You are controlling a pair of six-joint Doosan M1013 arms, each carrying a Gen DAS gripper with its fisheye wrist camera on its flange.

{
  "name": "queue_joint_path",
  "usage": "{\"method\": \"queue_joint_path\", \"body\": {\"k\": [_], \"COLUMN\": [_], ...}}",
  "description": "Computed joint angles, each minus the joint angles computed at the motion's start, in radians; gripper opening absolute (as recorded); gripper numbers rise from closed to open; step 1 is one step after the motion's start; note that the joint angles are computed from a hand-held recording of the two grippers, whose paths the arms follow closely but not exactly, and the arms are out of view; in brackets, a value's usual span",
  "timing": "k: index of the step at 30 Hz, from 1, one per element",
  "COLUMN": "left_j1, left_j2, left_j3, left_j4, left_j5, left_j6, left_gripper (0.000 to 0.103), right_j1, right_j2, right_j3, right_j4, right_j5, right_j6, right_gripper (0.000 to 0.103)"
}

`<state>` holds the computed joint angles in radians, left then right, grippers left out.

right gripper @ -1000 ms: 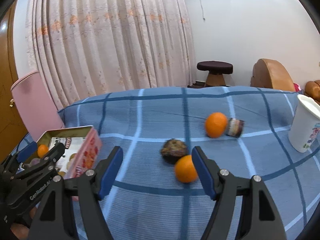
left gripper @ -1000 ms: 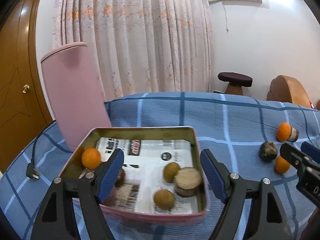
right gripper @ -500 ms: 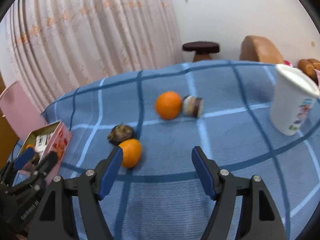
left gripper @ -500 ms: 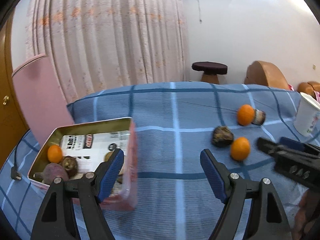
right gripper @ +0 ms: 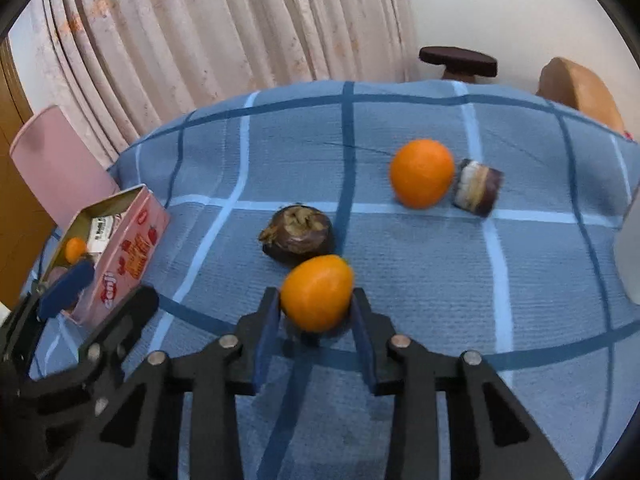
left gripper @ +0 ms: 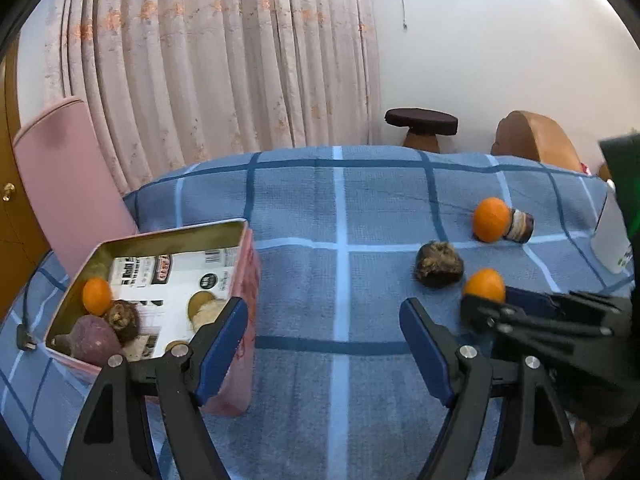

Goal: Organize fruits
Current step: 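Grasp the brown tuber with the left gripper while the right grasps an orange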

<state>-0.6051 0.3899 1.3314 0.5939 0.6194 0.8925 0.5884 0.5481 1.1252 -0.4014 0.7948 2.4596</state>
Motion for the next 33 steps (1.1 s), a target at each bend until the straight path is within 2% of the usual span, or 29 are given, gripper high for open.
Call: {"method": "queue_joint_path", "body": {"k": [5, 8, 12, 15, 17, 19, 21, 24, 27, 30, 33], "left_j1": [-0.010, -0.014, -0.019, -0.016, -0.014, -0.019, -0.022, -0.006, 0.004, -0.002, -0.021], "left_j2": [0.042, 0.077, 0.138, 0.190, 0.212, 0.227, 0.240, 0.236, 0.221, 0.185, 0.147], "left_j3": [-0.065, -0.121, -0.214, -0.302, -0.340, -0.366, -0.387, -0.380, -0.357, -0.297, -0.237], "left_j4": [-0.058, -0.136, -0.217, -0.332, -0.375, -0.378, -0.373, -0.465, -0.488, -0.418, -0.264], "left_j5": [0.026, 0.036, 0.090, 0.172, 0.204, 0.235, 0.266, 0.244, 0.205, 0.111, 0.051], "left_j6": [0.064, 0.133, 0.197, 0.282, 0.311, 0.326, 0.340, 0.390, 0.375, 0.319, 0.237], "left_gripper": [0.079, 0.079, 0.078, 0.055, 0.053, 0.047, 0.045, 0.045, 0.045, 0.045, 0.045], "right_j1": [0.010, 0.015, 0.018, 0.017, 0.014, 0.012, 0.012, 0.015, 0.019, 0.023, 0.028], "right_j2": [-0.062, -0.091, -0.101, -0.105, -0.107, -0.106, -0.097, -0.090, -0.085, -0.081, -0.076], "right_j3": [0.081, 0.119, 0.127, 0.130, 0.132, 0.129, 0.115, 0.108, 0.107, 0.106, 0.105], "right_j4": [-0.232, -0.365, -0.465, -0.497, -0.494, -0.486, -0.479, -0.477, -0.489, -0.512, -0.527], "right_j5": [-0.016, -0.009, 0.035, 0.053, 0.050, 0.046, 0.051, 0.061, 0.070, 0.073, 0.066], "right_j6": [0.285, 0.445, 0.535, 0.573, 0.584, 0.584, 0.573, 0.560, 0.559, 0.559, 0.552], "right_gripper": [0.038, 0.038, 0.038, 0.038, 0.038, 0.038, 0.038, 0.038, 0.038, 0.038, 0.038]}}
